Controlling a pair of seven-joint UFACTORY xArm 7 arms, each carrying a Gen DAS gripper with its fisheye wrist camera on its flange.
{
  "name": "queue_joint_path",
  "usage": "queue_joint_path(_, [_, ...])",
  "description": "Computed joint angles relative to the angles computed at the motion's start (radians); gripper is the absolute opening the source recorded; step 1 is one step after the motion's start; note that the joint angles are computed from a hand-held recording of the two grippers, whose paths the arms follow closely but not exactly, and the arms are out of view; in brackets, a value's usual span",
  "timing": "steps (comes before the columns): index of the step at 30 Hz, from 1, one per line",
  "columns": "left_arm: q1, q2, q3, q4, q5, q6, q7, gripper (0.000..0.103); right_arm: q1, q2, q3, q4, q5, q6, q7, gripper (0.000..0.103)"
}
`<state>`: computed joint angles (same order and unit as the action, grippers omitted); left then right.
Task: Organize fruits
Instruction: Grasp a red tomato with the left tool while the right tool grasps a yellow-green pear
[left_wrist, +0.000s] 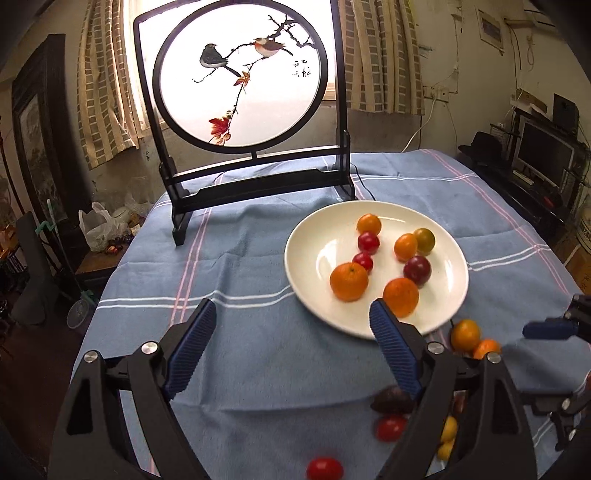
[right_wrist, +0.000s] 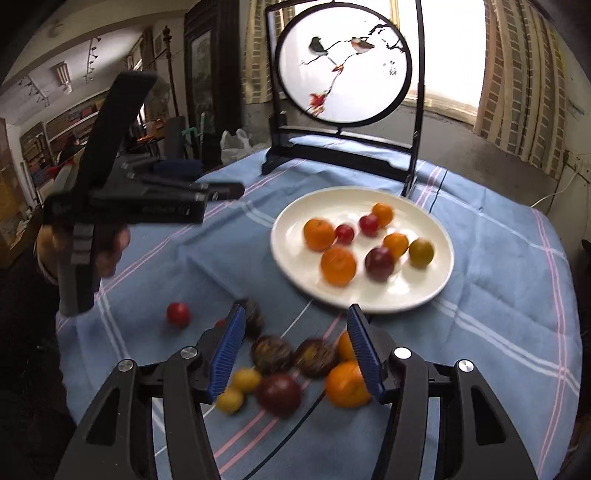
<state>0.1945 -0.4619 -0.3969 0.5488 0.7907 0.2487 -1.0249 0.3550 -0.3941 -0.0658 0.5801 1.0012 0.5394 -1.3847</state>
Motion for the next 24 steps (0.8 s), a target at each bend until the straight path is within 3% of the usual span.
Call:
queue_joint_path(3, [-0.097,-0.123,0.065,-0.122,-0.079,0.018,0.077,0.084,-0.006,-0.070,0.024,-0.110,-0.071,0.042,0.049,0.057])
queue_joint_path(5, [-0.130,-0.185,0.075,-0.190,-0.124,0.029,0.117,0.084,0.008,-0.072,0.032,-0.143,-0.098,0.049,0.080,0.057])
queue_joint_path(7, [-0.164,-0.236,0.087,-0.249,-0.170,0.049,0.157,0.084,0.024,-0.049,0.050,-0.154,-0.114,0.018,0.118,0.050])
queue_joint_path(12, [-0.213,-0.309,0.110,-0.345,-0.267,0.061,0.236,0.084,0.066,0.018,0.054,-0.125,-0.093,-0.037,0.164,0.047])
queue_joint_path(15, [-0.208,-0.310,0.088,-0.364,-0.298,0.047,0.272,0.084,0.073,0.063,0.061,-0.097,-0.081,-0.058,0.190,0.044])
queue_joint_path(16, [-0.204,-0.300,0.076,-0.366,-0.308,0.038,0.281,0.084,0.074,0.071,0.065,-0.094,-0.076,-0.075,0.187,0.040])
queue_joint_path(17, [-0.195,-0.281,0.061,-0.361,-0.315,0.025,0.286,0.084,0.080,0.077,0.066,-0.095,-0.062,-0.097,0.174,0.030])
queue_joint_path(24, [-0.119,-0.131,-0.047,-0.315,-0.312,-0.055,0.278,0.084,0.055,0.030,0.041,-0.110,-0.080,-0.049,0.143,0.028])
